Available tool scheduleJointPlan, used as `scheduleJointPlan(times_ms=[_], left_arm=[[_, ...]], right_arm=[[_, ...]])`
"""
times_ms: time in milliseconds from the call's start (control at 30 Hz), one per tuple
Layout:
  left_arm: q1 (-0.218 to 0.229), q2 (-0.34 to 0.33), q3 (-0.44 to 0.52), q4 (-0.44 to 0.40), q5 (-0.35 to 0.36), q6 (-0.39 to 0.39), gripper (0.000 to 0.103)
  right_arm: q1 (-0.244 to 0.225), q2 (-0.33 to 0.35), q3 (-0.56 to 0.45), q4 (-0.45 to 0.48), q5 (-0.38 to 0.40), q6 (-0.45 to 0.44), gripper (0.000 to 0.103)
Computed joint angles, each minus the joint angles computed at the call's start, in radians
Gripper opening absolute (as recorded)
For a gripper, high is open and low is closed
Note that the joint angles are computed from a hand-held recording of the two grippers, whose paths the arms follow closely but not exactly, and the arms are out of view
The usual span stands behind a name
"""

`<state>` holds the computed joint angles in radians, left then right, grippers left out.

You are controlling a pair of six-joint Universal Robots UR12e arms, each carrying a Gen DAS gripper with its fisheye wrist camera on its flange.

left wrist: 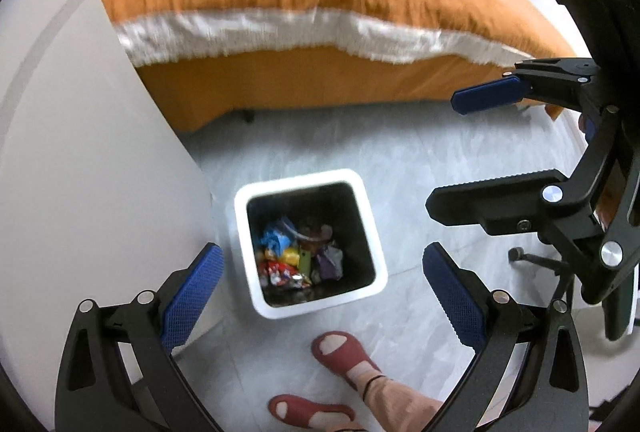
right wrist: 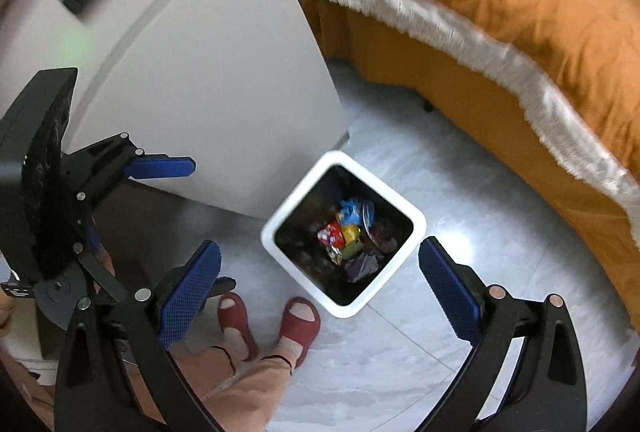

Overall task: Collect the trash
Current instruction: 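Move both open tools back over the desk toward the red box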

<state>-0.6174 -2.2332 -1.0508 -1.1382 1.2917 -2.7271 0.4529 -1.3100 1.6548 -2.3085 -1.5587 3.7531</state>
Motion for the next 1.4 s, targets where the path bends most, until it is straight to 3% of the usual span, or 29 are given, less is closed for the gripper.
scheduleJointPlan(times_ms=[400, 600, 700, 1100, 1400], left_arm=[[0.022, 0.117, 0.039, 0.035, -0.01, -0.054, 0.098], [0.048, 0.175, 0.025, 0.091, -0.028, -0.132, 0.098], [0.059, 0.204, 0.002, 0.143, -0.003, -0.151, 0.098], [0.133, 0.305, -0.102, 0.295, 0.143, -0.283, 0.098], [0.211, 0.36, -0.173, 0.361, 0.291, -0.404, 0.098]], right_arm=[[0.07, -0.061, -0.147, 0.032, -0.122, 0.052, 0.099], [0.102, -0.037, -0.243, 0.002, -0.141, 0.038, 0.099], [0.11, -0.017, -0.284, -0.017, -0.132, 0.023, 0.099], [0.132, 0.144, -0.545, -0.069, -0.025, -0.105, 0.099], [0.163, 0.343, -0.869, 0.035, 0.019, -0.214, 0.099]])
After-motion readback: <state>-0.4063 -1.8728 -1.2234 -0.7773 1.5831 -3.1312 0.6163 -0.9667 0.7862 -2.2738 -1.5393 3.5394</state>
